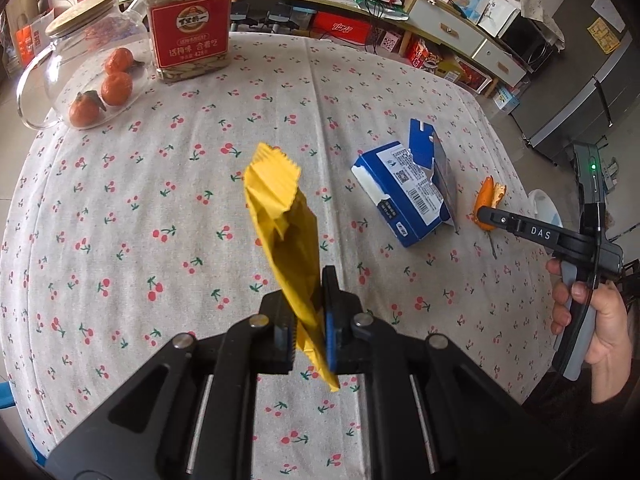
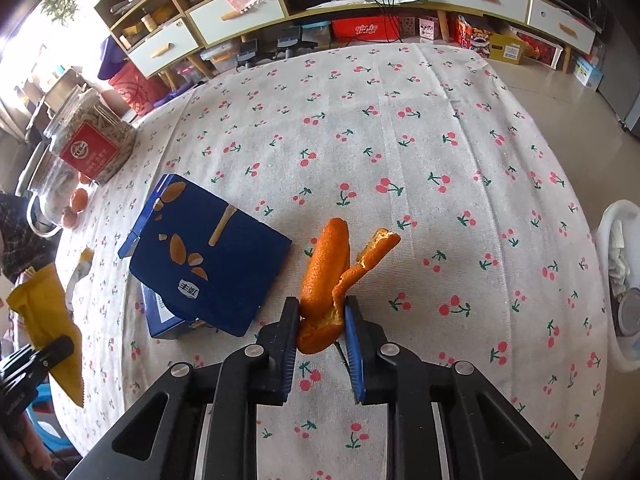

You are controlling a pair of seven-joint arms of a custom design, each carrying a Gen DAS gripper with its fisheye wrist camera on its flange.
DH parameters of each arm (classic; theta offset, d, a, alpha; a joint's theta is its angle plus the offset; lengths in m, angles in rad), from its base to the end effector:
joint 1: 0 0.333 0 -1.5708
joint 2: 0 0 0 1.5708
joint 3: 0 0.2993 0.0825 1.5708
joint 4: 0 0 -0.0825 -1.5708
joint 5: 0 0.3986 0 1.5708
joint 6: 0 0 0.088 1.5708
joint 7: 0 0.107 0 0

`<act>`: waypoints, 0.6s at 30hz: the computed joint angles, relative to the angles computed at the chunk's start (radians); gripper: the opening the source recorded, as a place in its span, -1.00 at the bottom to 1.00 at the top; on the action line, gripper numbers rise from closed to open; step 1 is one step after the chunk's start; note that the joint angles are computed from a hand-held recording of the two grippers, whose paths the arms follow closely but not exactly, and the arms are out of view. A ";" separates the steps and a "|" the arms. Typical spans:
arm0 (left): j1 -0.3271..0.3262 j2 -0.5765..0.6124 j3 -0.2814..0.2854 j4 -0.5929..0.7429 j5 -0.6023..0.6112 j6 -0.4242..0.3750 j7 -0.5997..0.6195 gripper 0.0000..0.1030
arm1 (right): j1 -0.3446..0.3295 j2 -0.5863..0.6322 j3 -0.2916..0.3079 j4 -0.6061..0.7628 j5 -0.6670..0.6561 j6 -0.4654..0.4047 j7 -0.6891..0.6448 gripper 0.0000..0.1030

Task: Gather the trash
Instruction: 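Grasp the yellow snack bag with the left tool while the right tool grasps the orange peel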

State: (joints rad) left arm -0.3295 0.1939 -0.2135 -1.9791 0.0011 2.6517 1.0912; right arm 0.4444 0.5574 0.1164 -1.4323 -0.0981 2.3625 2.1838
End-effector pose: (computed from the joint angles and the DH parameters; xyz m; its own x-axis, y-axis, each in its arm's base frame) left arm 0.5515 -0.3267 0.4013 -0.1006 -0.9631 0.2495 -0.9194 -0.0059 -0.3933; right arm 0.6418 0.3820 0.3911 0.0067 -0.9821 -0.1883 -0.9469 0.0543 -0.3169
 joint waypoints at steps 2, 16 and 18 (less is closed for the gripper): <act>-0.003 0.002 -0.002 0.005 0.000 0.002 -0.001 -0.76 | -0.004 -0.018 0.002 -0.023 0.003 0.011 -0.003 -0.57; -0.041 0.042 -0.008 0.067 0.012 0.033 -0.011 -0.76 | -0.050 -0.196 0.011 -0.241 0.038 0.117 -0.033 -0.57; -0.046 0.049 -0.011 0.079 0.008 0.037 -0.005 -0.76 | -0.059 -0.228 0.011 -0.279 0.045 0.134 -0.037 -0.57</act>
State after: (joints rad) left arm -0.3757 0.2429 -0.2245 -1.9006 0.0092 2.6883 1.0865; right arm 0.3855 0.3293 0.1275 -1.7111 -0.0528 2.4964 2.1464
